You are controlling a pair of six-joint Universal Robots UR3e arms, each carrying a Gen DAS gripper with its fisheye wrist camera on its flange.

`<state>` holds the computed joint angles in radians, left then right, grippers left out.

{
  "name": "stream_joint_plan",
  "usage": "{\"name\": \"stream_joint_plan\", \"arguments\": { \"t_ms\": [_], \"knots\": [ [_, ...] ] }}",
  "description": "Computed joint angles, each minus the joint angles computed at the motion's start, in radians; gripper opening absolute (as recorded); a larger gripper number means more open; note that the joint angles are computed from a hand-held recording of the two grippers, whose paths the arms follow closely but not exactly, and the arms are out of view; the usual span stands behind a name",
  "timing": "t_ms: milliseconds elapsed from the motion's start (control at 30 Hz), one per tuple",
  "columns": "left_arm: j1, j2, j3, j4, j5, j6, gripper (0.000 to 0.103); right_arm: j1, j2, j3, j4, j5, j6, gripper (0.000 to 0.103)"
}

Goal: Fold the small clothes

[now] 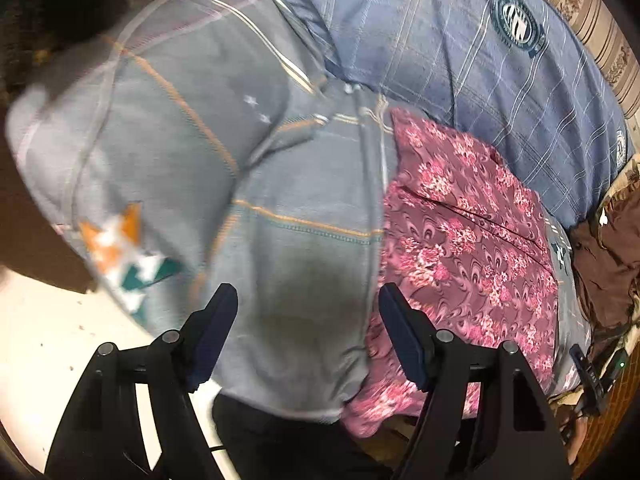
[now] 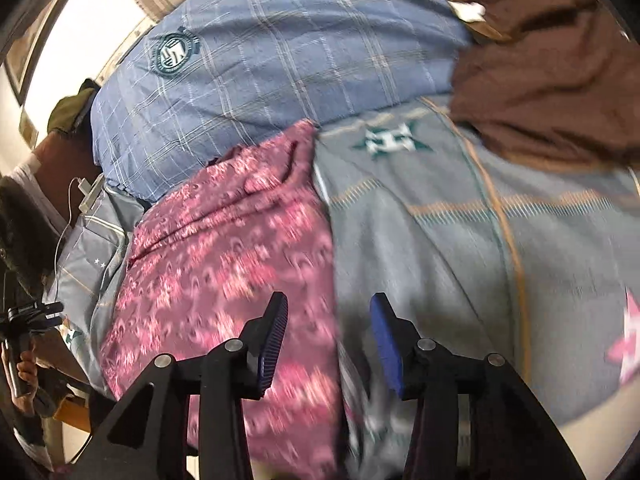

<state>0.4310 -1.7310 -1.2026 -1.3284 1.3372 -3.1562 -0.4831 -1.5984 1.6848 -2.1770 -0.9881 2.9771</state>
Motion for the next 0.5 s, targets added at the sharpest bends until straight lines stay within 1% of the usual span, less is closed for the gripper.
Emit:
{"name": "stream_joint_plan", "arguments": {
  "t_ms": [67, 100, 167, 200, 267, 367, 500],
  "knots": [
    [0.012, 0.056, -0.068, -0.008, -0.041, 0.047, 0.078, -0.036, -0.047, 0.055, 0.045, 0.039, -0.031, 0.05],
    [0.0, 0.068, -0.101, -0.014, -0.064, 0.068, 0.078, -0.057, -0.08, 0.094, 0.083, 0.067, -0.066, 0.051],
    [-0.038, 0.059, -0.157, -0.014, -0.107, 0.096, 0.078, -0.061, -0.115, 0.142, 0.114, 0.072, -0.106, 0.052],
    [-0.06, 0.04, -0.176, -0.007, -0.118, 0.093, 0.078, -0.055, -0.128, 0.162, 0.12, 0.065, -0.113, 0.052],
    [-0.109, -0.026, -0.18, 0.001, -0.122, 0.05, 0.078, -0.054, -0.147, 0.189, 0.161, 0.068, -0.142, 0.052],
    [-0.129, -0.089, -0.19, 0.003, -0.173, 0.033, 0.078, -0.059, -0.18, 0.214, 0.238, 0.089, -0.213, 0.052],
    [-0.157, -0.144, -0.16, -0.042, -0.186, 0.04, 0.078, 0.002, -0.183, 0.208, 0.273, 0.023, -0.271, 0.052]
  ]
}}
